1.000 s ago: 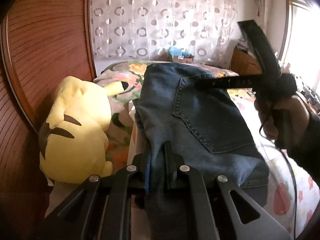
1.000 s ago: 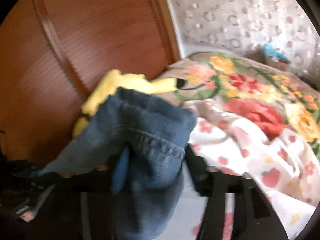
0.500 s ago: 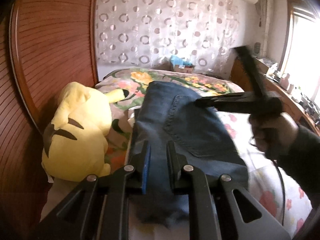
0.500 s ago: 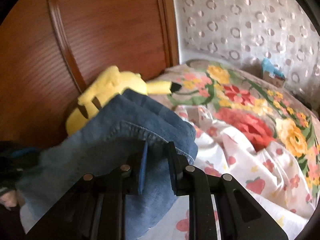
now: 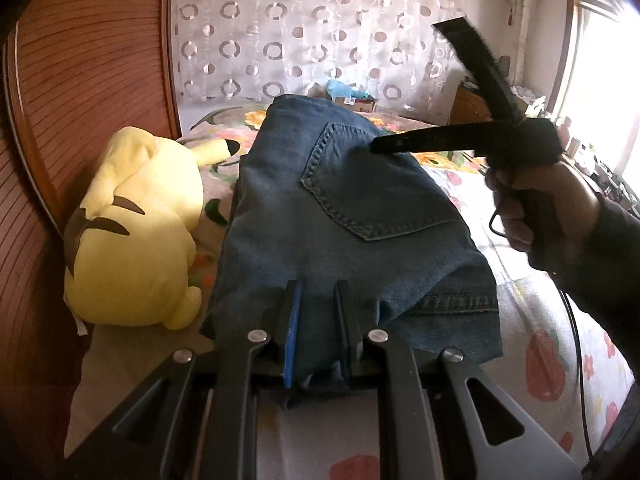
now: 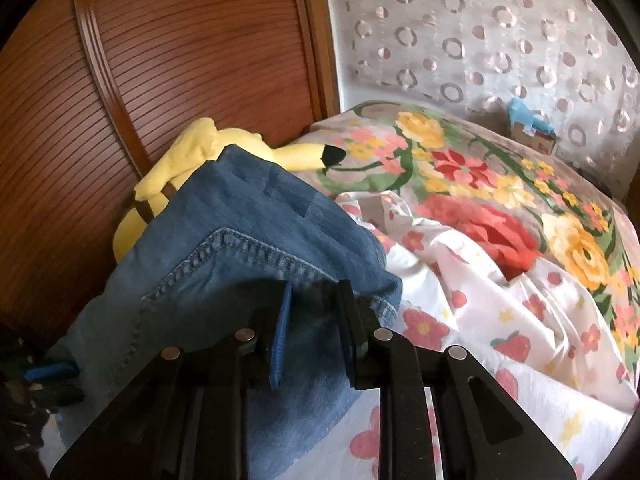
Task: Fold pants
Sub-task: 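Carry the jeans beside the yellow plush toy and open the right gripper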
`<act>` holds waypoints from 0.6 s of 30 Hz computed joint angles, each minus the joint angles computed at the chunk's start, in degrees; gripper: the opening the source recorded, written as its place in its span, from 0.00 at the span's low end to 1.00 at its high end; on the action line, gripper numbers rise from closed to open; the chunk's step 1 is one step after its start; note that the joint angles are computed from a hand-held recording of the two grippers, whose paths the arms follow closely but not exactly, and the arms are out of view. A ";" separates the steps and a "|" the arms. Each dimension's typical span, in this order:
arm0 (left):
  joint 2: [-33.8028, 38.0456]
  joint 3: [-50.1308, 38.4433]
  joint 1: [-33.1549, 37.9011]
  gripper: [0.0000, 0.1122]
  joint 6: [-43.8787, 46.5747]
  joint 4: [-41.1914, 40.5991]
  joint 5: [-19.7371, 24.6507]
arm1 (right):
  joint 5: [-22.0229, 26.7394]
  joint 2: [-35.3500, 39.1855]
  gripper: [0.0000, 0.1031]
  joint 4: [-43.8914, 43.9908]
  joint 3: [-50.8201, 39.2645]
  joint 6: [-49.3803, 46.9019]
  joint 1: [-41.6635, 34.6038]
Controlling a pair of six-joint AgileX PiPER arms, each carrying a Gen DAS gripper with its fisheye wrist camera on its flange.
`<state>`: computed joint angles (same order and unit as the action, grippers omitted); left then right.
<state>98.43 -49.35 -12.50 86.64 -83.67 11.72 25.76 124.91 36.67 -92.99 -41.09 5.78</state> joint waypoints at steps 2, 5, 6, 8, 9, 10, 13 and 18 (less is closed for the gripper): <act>-0.80 0.56 -0.47 0.13 -0.23 -0.17 -0.73 | -1.02 -2.34 0.22 1.56 2.99 -1.27 -0.16; -3.17 1.84 -0.92 0.13 -1.40 0.29 -1.20 | -2.49 -7.30 0.23 3.53 9.04 -3.63 -0.29; -4.28 2.34 -1.16 0.13 -2.26 0.86 -1.41 | -3.08 -9.06 0.23 4.46 11.18 -4.74 -0.35; -6.18 3.18 -1.69 0.13 -4.80 2.99 -1.82 | -4.26 -13.35 0.23 6.68 16.22 -7.56 -0.50; -7.63 3.84 -2.20 0.13 -6.59 4.52 -2.15 | -4.81 -15.30 0.23 8.15 18.54 -9.20 -0.59; -8.75 4.40 -2.58 0.13 -7.75 5.49 -2.27 | -5.31 -17.21 0.23 9.62 20.72 -10.72 -0.66; -11.78 5.64 -3.92 0.16 -13.67 10.95 -2.46 | -6.01 -24.42 0.27 15.07 28.32 -15.94 -1.35; -17.80 8.49 -6.94 0.26 -19.56 16.84 -2.70 | -8.09 -35.92 0.48 21.85 39.65 -23.02 -1.53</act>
